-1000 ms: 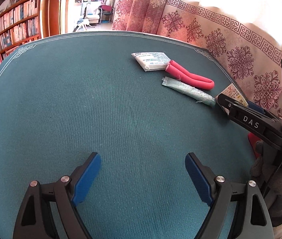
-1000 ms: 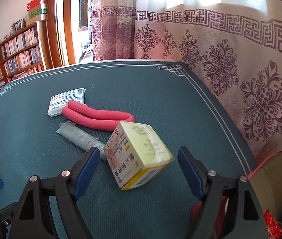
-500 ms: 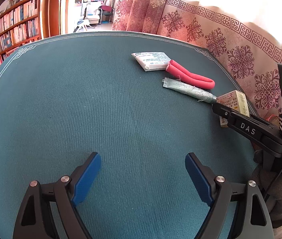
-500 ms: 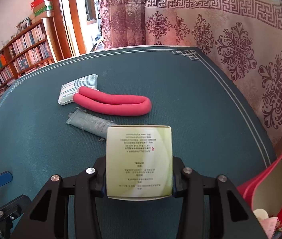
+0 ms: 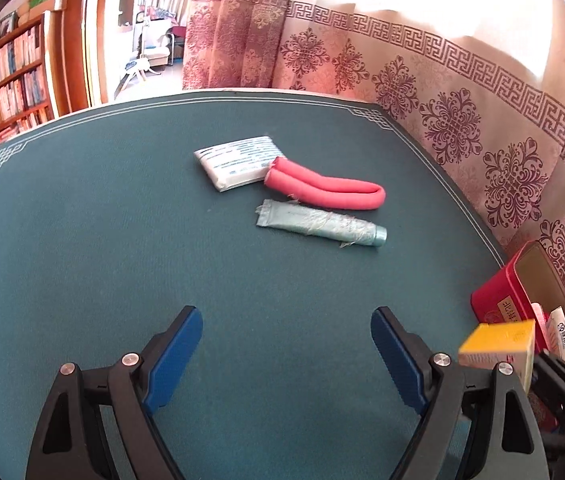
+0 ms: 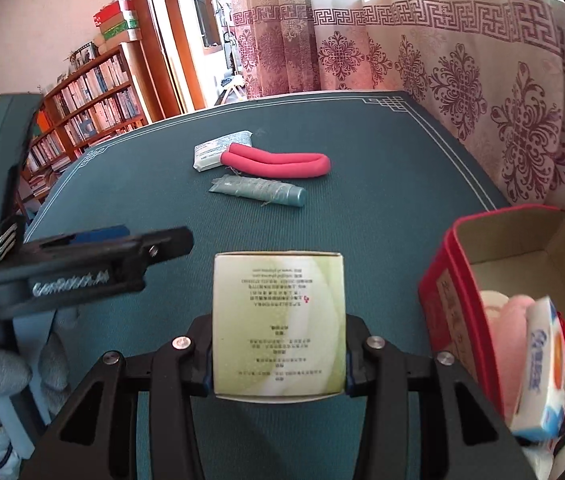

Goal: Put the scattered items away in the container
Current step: 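Grasp the yellow medicine box with the right tool and lift it, then hold the yellow box in the right tool while the left tool grasps the grey tube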

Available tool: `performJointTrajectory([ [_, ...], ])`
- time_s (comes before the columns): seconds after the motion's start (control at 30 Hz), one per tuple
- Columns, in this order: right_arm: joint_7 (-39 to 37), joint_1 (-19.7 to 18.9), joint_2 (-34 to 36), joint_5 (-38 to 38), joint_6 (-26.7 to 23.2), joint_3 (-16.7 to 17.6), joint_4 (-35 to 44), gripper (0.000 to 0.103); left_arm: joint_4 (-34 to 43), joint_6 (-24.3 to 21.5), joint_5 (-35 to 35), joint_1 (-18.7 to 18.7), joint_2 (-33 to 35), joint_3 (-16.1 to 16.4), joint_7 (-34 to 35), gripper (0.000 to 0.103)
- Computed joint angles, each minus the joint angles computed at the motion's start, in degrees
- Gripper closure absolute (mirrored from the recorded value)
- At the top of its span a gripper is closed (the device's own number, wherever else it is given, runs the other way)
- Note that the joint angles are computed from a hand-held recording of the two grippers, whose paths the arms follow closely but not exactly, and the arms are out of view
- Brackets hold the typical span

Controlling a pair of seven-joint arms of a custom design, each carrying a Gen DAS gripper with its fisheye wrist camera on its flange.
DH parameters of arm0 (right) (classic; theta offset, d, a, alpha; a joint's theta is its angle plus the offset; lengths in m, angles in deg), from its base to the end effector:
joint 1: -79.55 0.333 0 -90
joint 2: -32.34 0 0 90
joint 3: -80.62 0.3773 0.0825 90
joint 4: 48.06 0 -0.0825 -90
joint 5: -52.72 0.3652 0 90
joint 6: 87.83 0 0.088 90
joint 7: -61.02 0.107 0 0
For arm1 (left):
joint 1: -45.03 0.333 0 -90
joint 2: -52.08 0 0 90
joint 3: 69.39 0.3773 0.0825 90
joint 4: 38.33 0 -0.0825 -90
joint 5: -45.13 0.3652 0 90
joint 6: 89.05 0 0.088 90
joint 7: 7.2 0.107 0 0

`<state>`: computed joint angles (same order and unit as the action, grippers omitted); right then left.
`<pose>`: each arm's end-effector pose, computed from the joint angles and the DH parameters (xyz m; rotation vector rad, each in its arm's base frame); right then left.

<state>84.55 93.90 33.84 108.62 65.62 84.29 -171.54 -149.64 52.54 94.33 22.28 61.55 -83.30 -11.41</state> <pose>0.5400 0.1485 0.5030 -2.1560 1.0184 -0.2418 0.5003 -0.3636 0.5090 -2.1857 1.4105 -0.7309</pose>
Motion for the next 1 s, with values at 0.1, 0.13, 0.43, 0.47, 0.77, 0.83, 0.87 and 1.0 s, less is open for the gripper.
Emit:
performJointTrajectory([
  [0.1, -4.6, -0.4, -2.2, 3.0, -0.7, -0.5, -2.2, 0.055, 3.3, -1.2, -1.0, 0.1, 2.2, 0.1, 2.9, 0.015],
  [0.13, -6.3, -0.4, -2.8, 4.1, -0.5, -0.6, -2.9, 0.055, 4.4, -1.6, -1.6, 0.1, 2.9, 0.2, 3.7, 0.015],
  [0.43, -12.2, -0.6, -3.3, 8.1, -1.8, -1.5, -5.3, 0.055, 16.9, -6.6, -5.2, -1.5, 11.2, 2.0, 7.8, 0.015],
  [0.47, -12.7, -0.7, -3.2, 8.6, -2.0, -1.5, -5.3, 0.055, 18.7, -7.5, -5.3, -1.9, 12.3, 2.4, 8.1, 0.015],
  [0.77, -12.6, -1.4, -1.6, 8.6, -5.1, -1.6, -4.1, 0.055, 26.8, -18.0, -5.3, -4.9, 18.1, 5.0, 11.0, 0.012],
  [0.83, -11.6, -1.7, -1.2, 8.2, -5.8, -1.6, -3.6, 0.055, 24.4, -17.2, -6.2, -4.2, 16.7, 4.4, 11.5, 0.012],
  [0.87, -11.4, -1.8, -1.1, 8.1, -6.1, -1.6, -3.4, 0.055, 22.3, -16.0, -6.5, -3.7, 15.6, 4.1, 11.4, 0.012],
  [1.0, -11.9, -2.2, -0.9, 8.9, -7.0, -1.6, -3.0, 0.055, 14.2, -14.8, -6.2, -2.9, 10.5, 3.3, 9.5, 0.012],
])
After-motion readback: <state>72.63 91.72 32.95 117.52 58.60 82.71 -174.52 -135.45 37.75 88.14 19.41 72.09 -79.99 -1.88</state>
